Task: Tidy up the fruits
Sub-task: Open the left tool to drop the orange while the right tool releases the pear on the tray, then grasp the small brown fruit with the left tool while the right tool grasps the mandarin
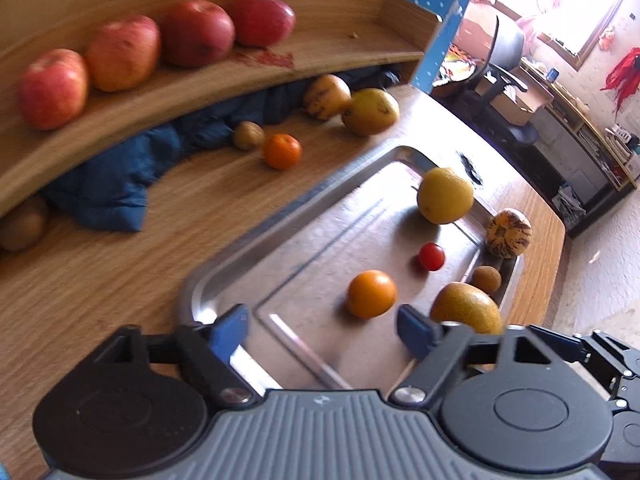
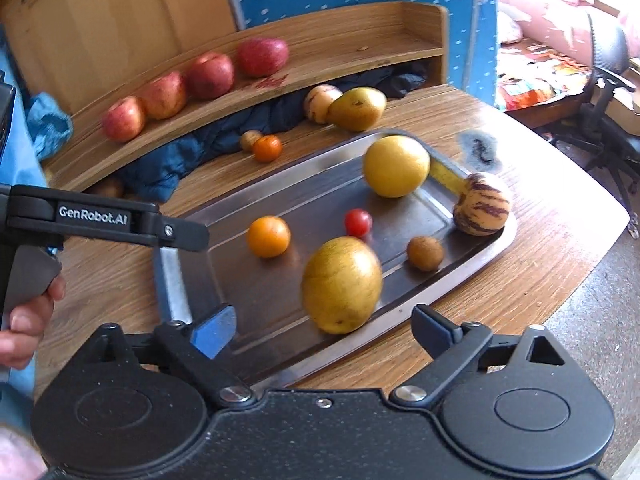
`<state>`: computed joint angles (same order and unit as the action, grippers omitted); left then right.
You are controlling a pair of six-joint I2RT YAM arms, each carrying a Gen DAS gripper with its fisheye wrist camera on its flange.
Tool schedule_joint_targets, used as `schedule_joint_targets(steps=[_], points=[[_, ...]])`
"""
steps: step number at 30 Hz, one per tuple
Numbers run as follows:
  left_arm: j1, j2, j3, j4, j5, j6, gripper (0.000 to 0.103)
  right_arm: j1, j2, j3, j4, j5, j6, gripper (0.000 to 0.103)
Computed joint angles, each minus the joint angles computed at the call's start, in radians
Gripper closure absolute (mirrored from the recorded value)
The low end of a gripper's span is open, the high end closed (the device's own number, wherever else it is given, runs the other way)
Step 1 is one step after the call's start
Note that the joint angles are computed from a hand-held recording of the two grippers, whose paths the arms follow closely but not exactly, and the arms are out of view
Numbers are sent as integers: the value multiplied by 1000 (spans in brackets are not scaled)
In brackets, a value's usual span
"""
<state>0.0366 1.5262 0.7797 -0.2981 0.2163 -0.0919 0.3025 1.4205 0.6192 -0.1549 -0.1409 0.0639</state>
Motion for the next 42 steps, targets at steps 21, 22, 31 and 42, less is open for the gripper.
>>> schedule_joint_targets(steps=[21,22,31,42], points=[[248,-57,-76,-76,-72,61,1,109,144,229,-163,-76,-176,2],[250,-53,-70,-76,-77,55,1,109,144,229,-163,-76,-176,2],[236,-4,-22,-33,-112,-3,1,81,279,379,-118,-119,-233,1],[158,149,112,23,-149,-99,1,24,443,554,-80,-83,-330,1]])
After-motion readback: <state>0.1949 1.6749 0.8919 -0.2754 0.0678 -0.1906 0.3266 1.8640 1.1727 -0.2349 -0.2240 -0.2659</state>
